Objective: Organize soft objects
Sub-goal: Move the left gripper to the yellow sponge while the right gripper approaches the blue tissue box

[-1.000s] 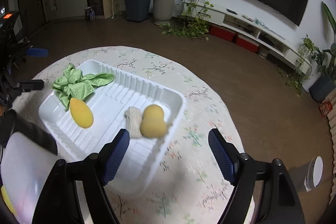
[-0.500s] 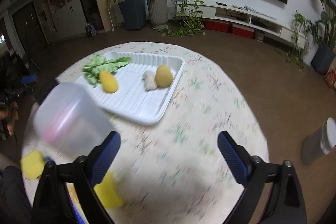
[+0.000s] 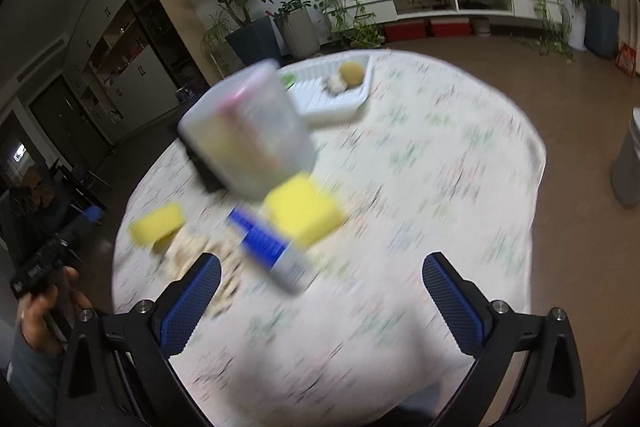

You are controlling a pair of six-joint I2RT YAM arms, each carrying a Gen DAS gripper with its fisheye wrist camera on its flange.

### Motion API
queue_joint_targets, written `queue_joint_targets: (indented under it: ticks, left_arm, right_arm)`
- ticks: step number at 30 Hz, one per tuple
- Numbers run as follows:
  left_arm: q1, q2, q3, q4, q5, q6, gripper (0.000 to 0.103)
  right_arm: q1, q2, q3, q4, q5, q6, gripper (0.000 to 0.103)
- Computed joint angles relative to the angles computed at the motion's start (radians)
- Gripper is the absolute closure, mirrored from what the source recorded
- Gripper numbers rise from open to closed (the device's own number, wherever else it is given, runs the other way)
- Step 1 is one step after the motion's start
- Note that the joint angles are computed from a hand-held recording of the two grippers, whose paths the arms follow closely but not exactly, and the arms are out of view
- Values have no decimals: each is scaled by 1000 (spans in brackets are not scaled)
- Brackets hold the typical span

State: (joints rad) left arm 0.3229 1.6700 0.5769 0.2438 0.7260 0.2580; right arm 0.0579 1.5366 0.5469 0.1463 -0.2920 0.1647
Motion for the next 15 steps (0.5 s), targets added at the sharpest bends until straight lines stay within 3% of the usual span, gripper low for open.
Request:
queue_joint_targets:
  ticks: [3, 7, 9, 12, 15]
  left_arm:
    - [-52, 7, -86, 65, -13, -31, 0]
    - [-142, 10, -50, -82, -106, -2, 0]
    - [-162, -7, -79, -67, -142, -3, 0]
    - [-161, -14, -67, -63, -118, -37, 0]
    - [-195, -27, -54, -29, -203, -86, 0]
  right_arm:
    - [117, -85, -95, 71, 85, 33, 0]
    - [215, -96, -144, 113, 161, 65, 0]
    - [251, -72, -154, 131, 183, 77, 0]
    - [295, -46, -144, 126, 239, 75, 0]
    - [308, -35, -134, 137, 261, 80, 0]
